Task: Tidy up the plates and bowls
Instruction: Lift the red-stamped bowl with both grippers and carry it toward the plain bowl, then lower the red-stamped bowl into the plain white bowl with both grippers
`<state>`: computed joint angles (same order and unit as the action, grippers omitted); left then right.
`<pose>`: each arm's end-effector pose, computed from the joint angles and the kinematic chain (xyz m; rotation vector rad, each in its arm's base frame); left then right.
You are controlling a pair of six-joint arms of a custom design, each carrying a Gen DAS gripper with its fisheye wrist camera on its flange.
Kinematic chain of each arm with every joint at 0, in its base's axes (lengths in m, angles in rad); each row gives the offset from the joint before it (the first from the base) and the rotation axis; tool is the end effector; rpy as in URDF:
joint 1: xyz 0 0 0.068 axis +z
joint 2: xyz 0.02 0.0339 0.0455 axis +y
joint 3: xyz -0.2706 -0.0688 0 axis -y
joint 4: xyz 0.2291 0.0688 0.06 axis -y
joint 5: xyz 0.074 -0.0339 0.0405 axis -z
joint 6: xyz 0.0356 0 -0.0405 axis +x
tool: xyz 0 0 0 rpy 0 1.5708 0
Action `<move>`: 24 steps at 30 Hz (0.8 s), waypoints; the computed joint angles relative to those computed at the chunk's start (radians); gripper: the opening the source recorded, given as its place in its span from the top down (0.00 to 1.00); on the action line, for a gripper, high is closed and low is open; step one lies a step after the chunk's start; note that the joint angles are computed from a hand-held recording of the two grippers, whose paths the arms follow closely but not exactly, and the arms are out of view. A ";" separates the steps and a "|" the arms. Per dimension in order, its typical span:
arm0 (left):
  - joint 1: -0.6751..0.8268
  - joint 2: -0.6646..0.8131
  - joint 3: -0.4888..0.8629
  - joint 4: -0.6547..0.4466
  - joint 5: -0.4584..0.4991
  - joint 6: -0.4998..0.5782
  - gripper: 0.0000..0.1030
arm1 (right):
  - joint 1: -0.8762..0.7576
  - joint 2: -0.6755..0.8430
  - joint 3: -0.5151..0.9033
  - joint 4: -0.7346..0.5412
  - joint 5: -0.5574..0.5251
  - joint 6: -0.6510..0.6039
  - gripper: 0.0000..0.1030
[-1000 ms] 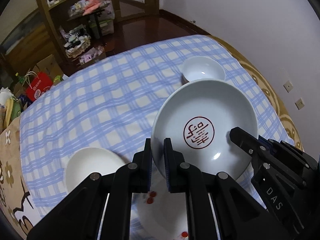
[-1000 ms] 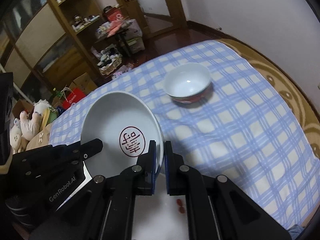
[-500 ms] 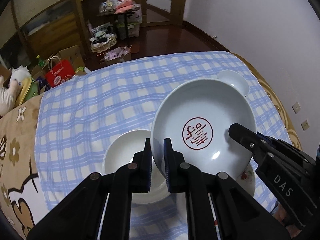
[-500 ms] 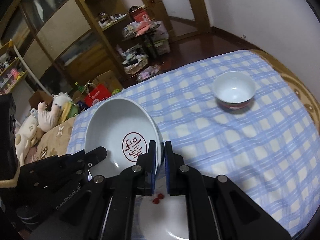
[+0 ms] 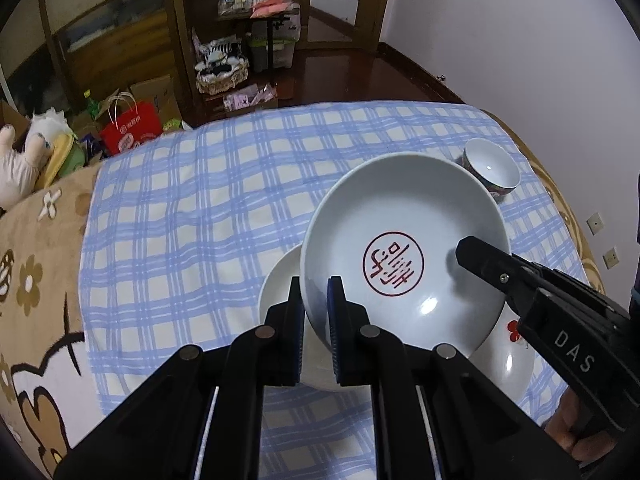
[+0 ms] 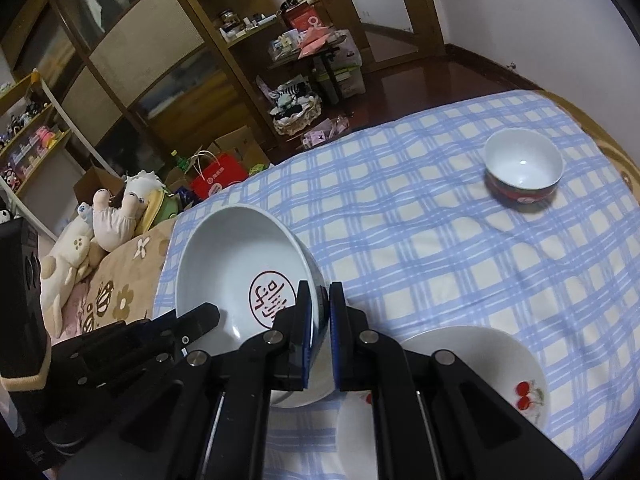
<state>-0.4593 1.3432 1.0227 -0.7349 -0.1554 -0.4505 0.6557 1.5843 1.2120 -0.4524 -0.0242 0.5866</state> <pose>0.2257 -0.1055 0.2669 -0.0421 2.6099 -0.1197 0.2636 0.2039 0.2762 -0.0976 2.4825 0.5903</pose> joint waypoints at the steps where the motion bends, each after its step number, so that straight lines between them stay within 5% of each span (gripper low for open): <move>1: 0.014 0.002 -0.009 0.006 0.014 0.004 0.89 | 0.006 0.005 -0.007 0.015 0.006 0.005 0.91; 24: 0.096 0.026 -0.214 0.182 0.055 0.072 0.88 | 0.076 0.152 -0.017 0.067 0.038 -0.002 0.91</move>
